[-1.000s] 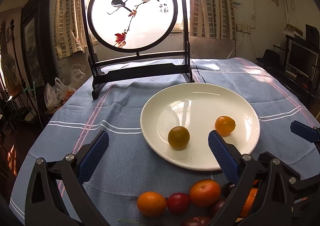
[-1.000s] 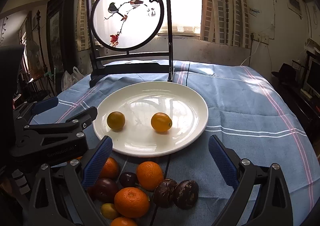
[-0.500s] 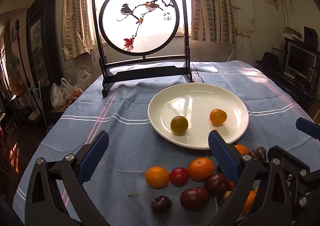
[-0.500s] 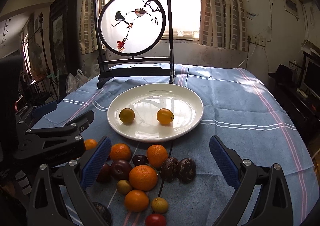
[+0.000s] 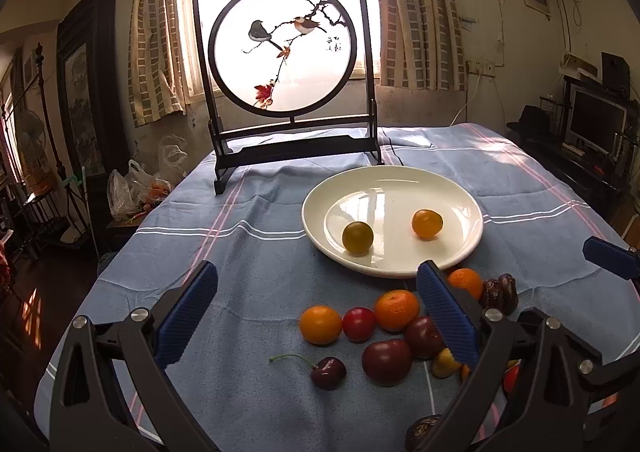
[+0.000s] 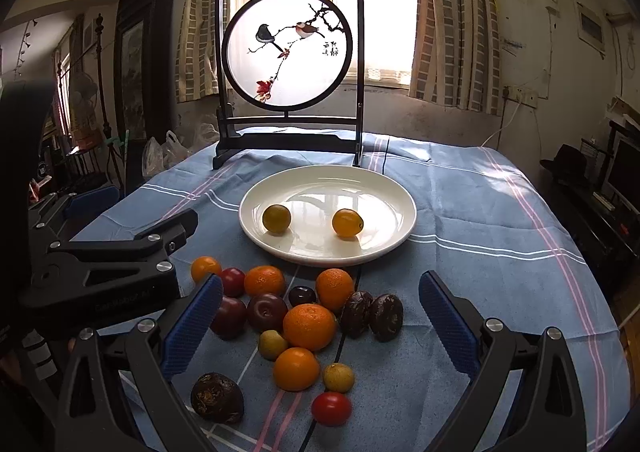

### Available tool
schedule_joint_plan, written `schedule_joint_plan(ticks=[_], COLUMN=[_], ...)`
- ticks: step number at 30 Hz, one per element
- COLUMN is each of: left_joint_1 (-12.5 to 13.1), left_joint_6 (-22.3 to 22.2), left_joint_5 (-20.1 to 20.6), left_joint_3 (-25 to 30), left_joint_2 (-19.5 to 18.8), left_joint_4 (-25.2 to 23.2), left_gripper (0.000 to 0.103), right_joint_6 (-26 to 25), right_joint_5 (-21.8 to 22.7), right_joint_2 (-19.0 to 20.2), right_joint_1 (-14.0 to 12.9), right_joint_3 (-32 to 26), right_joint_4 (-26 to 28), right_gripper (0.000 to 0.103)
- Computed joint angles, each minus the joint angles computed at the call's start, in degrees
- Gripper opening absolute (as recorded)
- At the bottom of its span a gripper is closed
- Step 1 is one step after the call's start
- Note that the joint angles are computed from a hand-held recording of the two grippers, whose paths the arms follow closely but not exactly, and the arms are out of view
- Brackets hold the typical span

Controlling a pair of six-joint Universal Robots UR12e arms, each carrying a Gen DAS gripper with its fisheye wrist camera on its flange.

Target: Organize fruits

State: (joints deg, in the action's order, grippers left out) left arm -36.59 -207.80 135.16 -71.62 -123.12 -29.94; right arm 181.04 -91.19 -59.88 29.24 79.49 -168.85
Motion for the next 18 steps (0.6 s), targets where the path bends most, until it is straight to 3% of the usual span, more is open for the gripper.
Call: schedule_joint_plan(ticks=[18], left_joint_1=[0.31], left_joint_6=[-1.23], left_joint_5=[-0.46], left_joint_3=[0.63], left_joint_2=[-0.25], left_joint_4=[-3.11], left_gripper=[0.098], right_joint_6=[-0.71], right_joint_5=[0.39], right_joint_2=[0.13], right_joint_1=[-0.24], right_joint_3=[-0.01], right_joint_4=[1.4], right_gripper=[0.099])
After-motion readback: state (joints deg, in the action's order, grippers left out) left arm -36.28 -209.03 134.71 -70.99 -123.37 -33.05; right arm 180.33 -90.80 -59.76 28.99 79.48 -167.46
